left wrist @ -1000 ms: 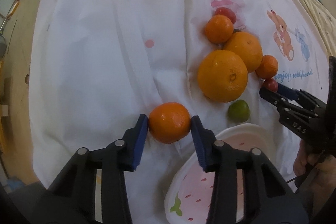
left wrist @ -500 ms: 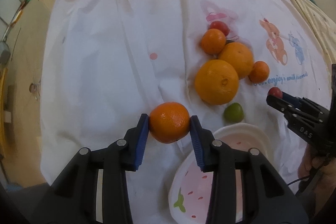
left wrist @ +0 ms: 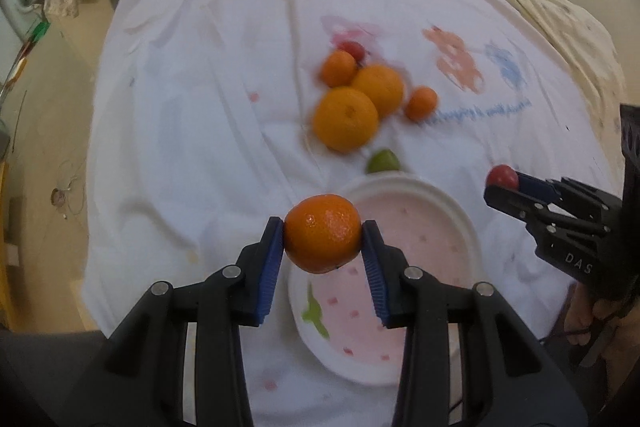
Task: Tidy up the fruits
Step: 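Carry both fruits over the plate and open both tools to drop them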
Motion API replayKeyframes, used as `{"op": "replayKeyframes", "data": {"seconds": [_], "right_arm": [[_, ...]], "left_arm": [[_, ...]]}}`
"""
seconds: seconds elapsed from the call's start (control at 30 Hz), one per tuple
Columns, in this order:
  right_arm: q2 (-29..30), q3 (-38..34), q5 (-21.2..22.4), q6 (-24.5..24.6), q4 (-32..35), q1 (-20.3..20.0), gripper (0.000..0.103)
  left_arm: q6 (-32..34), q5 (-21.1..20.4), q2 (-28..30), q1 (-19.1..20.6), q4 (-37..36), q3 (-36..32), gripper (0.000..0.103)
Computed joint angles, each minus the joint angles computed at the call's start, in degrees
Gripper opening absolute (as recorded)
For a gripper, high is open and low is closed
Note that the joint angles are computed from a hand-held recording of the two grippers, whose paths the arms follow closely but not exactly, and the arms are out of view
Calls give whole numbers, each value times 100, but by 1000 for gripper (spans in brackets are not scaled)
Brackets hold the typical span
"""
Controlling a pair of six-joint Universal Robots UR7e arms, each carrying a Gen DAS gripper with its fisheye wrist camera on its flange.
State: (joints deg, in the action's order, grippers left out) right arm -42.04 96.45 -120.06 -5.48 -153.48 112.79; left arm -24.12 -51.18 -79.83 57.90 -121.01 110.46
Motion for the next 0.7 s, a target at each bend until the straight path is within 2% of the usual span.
{"op": "replayKeyframes", "data": {"seconds": [0.3,0.5,0.7], "right_arm": [[-217,550,338,458,256,113,35],[-98,625,204,380,382,219,35],[50,570,180,431,780,112,35]], "left_arm": [[-143,-321,-224,-128,224,509,35],[-138,-570,-240,-144,324,628,35],[-154,-740,-88,-64,480,610,35]]}}
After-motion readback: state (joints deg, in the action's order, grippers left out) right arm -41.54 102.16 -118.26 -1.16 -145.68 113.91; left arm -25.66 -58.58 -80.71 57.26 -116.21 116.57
